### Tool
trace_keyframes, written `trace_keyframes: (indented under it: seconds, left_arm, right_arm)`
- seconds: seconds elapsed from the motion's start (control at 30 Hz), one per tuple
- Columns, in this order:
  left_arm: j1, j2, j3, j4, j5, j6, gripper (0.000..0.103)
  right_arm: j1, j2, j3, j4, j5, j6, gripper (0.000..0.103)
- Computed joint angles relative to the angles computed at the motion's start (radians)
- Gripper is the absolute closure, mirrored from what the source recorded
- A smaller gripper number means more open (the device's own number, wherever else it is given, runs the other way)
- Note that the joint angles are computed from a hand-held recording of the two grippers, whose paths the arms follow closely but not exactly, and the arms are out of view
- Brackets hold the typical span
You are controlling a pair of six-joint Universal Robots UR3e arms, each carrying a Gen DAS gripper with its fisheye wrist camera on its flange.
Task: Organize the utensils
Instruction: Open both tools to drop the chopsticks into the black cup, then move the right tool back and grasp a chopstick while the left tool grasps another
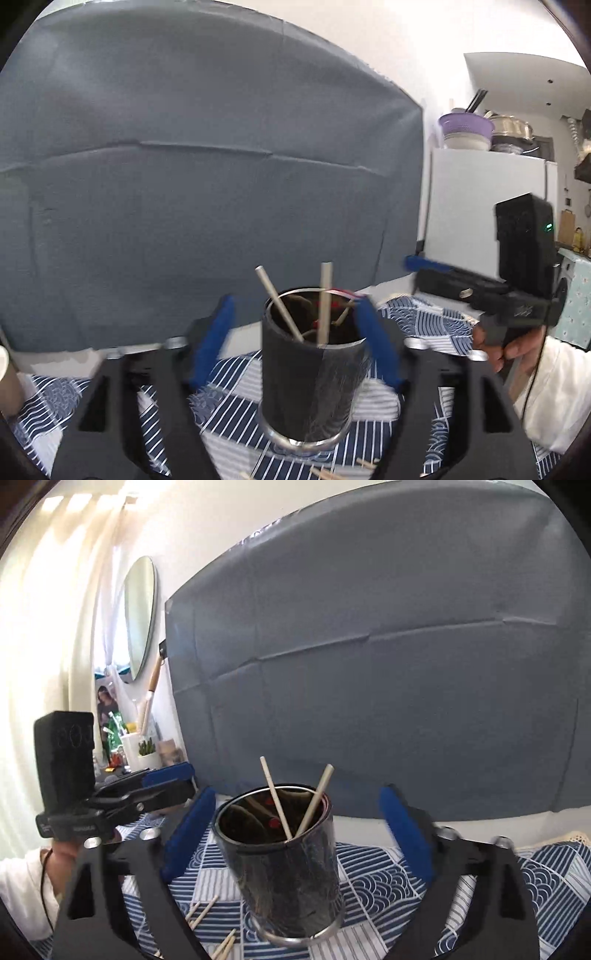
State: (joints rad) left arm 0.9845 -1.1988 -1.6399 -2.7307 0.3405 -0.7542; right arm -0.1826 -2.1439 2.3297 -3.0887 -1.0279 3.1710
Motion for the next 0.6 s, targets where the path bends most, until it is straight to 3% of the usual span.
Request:
trace_keyframes:
  seconds: [0.1,0.23,0.37,0.53,0.6]
  left_arm:
    - [0.073,0.039,-0.020,-0.026,0.043,0.024,0.013]
    - [0.128,0.086,-0.062,0.088,0.110,-0.126,0.010]
    - [0.187,0.148,-0.125,0.229,0.171,-0.250,0.008]
    - [0.240,0.226,-0.218,0.383,0.262,-0.395,0.006]
    - [0.226,0.254,-0.277,0.512,0.319,-0.506,0.006]
  right_arm:
    - [-0.028,-0.086,0.007,0.116,-0.007,-0.028,0.014]
    - [-0.032,-0.165,0.005,0.275,-0.060,-0.053,0.012]
    - [-0.150,-0.338,0.016,0.545,-0.006,-0.150,0.012]
    - [-0.149,-0.410,0.029,0.683,-0.034,-0.165,0.012]
    - [-0.085,-0.380,0.025,0.702,-0.093,-0.160,0.012]
